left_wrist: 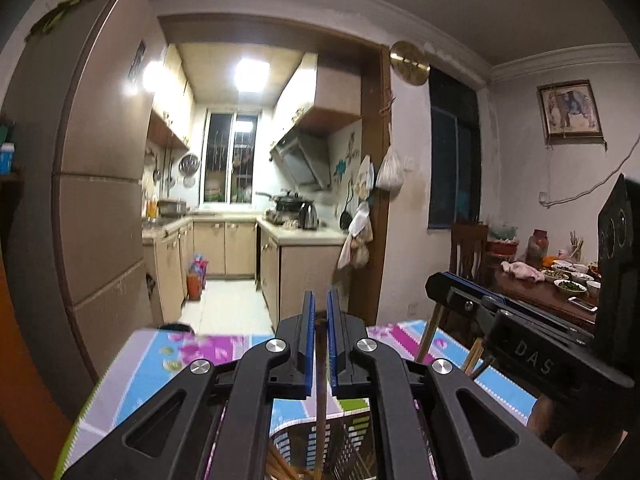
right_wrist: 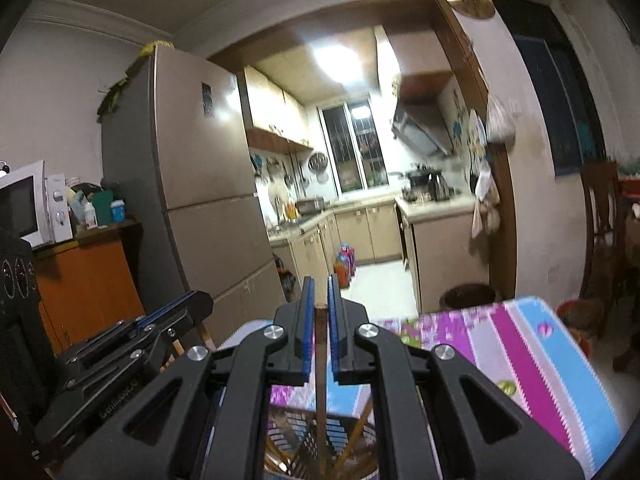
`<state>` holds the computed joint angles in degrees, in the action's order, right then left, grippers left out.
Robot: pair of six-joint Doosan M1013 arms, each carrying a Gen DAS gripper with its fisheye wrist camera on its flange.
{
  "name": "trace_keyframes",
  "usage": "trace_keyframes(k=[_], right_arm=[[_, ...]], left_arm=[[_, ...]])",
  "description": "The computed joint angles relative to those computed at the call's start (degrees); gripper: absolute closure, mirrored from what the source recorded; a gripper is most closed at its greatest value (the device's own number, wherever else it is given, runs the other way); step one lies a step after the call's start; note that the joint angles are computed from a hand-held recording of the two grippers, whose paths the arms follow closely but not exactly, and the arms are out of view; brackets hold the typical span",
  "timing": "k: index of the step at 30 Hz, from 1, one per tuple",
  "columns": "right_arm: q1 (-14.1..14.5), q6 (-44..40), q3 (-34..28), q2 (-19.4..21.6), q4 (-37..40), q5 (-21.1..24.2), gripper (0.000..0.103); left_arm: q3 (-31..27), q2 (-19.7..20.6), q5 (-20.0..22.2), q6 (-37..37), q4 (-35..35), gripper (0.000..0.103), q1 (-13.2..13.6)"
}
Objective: Organize utensils
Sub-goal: 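Open both tools to release the chopsticks into the holder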
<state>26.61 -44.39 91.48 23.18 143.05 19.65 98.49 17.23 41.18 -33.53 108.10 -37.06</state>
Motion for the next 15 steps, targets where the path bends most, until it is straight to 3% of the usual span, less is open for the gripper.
trace_keyframes(k=[4, 8, 11, 12, 13, 14, 15], right_arm=[[0.27, -4.3, 0.65, -0.07, 3.57, -0.96, 0.094], [-0.37, -12.24, 2.72, -1.84, 11.66, 1.2, 0.073], [-1.46, -16.67, 5.39, -4.15, 16.65, 3.87, 0.067], [-1.93, -19.02, 6.93, -5.43, 19.05, 5.07, 0.063], [-2.18, -20.79, 7.9, -6.23, 20.77, 5.69, 0.052], [-2.4, -24.67, 9.62, -7.57, 24.26, 6.7, 0.038], [-2.54, -27.55, 10.87, -8.44, 26.72, 7.74, 0.031]], left_arm=[[0.51, 0.03, 0.37, 1.08, -1.92, 0.096, -0.15], [1.34, -1.48, 2.12, 0.24, -1.8, 0.096, -0.67], [2.88, -3.73, 5.77, -1.21, -0.75, 0.094, -1.93], [3.48, -4.59, 7.15, -1.19, -0.77, 0.087, -2.52], [4.14, -5.47, 8.9, -1.07, -0.81, 0.077, -3.23], [5.09, -6.56, 11.48, -0.75, -0.84, 0.072, -4.32], [6.09, -7.59, 13.84, -0.01, -0.83, 0.068, -5.5]])
